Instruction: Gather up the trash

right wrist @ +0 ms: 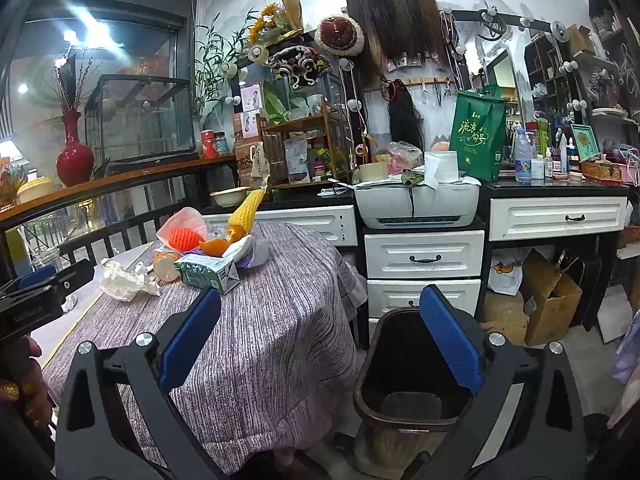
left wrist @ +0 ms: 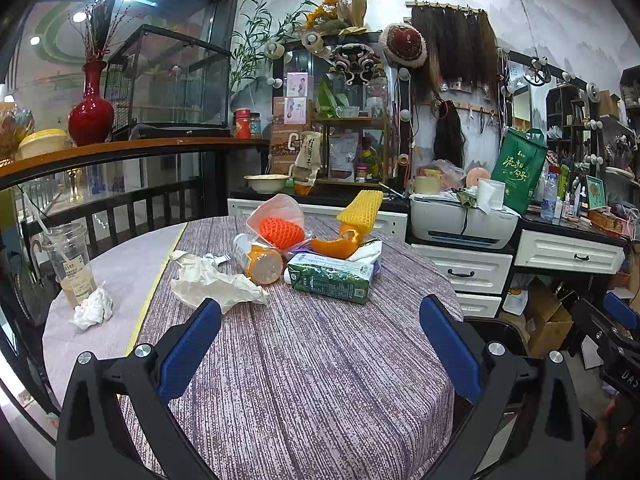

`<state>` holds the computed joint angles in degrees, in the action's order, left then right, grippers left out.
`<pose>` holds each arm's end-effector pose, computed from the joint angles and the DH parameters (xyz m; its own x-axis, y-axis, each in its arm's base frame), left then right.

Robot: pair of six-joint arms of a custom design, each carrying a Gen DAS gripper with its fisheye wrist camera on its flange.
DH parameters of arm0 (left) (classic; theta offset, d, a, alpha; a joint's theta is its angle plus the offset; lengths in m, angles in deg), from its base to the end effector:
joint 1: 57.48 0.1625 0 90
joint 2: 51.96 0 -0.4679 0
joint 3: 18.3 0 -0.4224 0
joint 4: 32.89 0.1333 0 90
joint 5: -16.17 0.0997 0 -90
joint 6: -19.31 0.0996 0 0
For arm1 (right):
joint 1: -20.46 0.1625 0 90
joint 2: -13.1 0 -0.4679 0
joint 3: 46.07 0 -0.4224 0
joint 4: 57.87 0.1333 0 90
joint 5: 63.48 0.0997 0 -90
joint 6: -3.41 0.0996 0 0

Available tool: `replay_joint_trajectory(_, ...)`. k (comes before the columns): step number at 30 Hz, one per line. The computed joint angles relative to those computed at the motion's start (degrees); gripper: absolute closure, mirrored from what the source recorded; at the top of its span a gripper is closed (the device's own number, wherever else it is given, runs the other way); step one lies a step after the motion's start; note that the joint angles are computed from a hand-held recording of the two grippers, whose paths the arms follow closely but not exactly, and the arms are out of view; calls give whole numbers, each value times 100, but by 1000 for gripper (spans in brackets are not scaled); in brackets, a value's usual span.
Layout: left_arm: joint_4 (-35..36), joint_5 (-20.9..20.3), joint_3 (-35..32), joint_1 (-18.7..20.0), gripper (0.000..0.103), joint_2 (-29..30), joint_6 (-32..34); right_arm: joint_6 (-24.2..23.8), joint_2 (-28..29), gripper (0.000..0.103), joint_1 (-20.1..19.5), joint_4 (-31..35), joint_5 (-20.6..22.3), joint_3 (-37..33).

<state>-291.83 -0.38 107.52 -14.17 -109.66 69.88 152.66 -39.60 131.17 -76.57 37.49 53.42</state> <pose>-0.1462 -0.4522 0.2693 -0.6647 -0.3780 -0.6444 0.5933 0.2570 -0.7628 0.3234 -0.5321 0.0928 -0.7551 -0.3886 0.5281 -0.6430 0.2813 -0.7124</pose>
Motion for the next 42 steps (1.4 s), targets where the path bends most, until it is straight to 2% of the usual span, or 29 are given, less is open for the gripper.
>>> replay_joint_trajectory(34, 73, 18, 8, 5, 5, -12, -63, 13, 47, 5, -5, 24, 29, -31)
replay_joint_trajectory(42, 379, 106, 95, 64, 5, -20, -459, -76, 178, 5, -15, 299, 118, -183)
